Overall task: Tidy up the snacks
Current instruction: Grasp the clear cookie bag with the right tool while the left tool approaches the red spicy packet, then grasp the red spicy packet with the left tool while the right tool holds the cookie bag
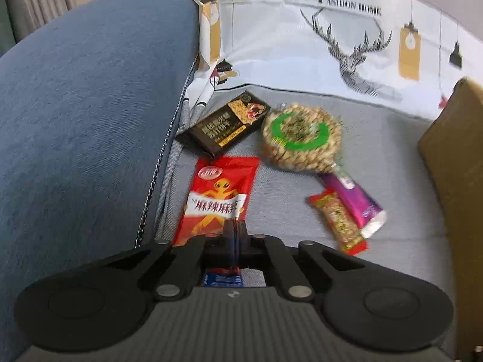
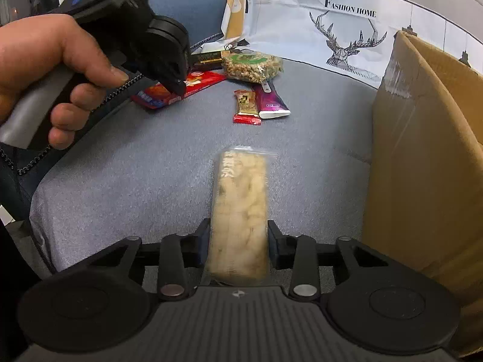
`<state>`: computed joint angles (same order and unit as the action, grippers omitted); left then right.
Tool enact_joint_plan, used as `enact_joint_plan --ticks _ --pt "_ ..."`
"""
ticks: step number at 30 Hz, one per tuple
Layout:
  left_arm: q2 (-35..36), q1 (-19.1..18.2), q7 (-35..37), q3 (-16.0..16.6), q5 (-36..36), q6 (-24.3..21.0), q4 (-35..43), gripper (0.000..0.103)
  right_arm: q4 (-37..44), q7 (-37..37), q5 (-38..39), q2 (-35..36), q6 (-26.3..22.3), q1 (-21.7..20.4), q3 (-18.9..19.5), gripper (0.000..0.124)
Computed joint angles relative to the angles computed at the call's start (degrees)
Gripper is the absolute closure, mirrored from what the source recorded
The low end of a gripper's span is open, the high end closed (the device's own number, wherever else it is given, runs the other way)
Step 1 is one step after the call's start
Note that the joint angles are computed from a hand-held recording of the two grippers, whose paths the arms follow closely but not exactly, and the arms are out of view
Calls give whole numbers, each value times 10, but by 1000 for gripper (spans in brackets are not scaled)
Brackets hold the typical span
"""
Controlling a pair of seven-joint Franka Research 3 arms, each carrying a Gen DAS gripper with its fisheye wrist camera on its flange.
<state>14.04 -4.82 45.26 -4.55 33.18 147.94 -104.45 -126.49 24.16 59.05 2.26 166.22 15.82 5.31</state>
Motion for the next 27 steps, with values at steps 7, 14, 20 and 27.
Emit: enact_joint_plan --ticks 7,14,20,27 --pt "-61 56 119 -50 -258 70 -77 103 1 -39 42 -6 -4 0 -1 86" --pt "-99 42 151 -41 -356 38 -108 82 4 -26 36 -4 -10 0 -3 83" --pt "-69 25 119 -32 -283 -12 -69 48 7 -27 46 -5 -21 -2 -4 79" --pt "-40 15 108 -33 -216 -69 -36 33 10 -20 40 -2 -29 -5 -5 79"
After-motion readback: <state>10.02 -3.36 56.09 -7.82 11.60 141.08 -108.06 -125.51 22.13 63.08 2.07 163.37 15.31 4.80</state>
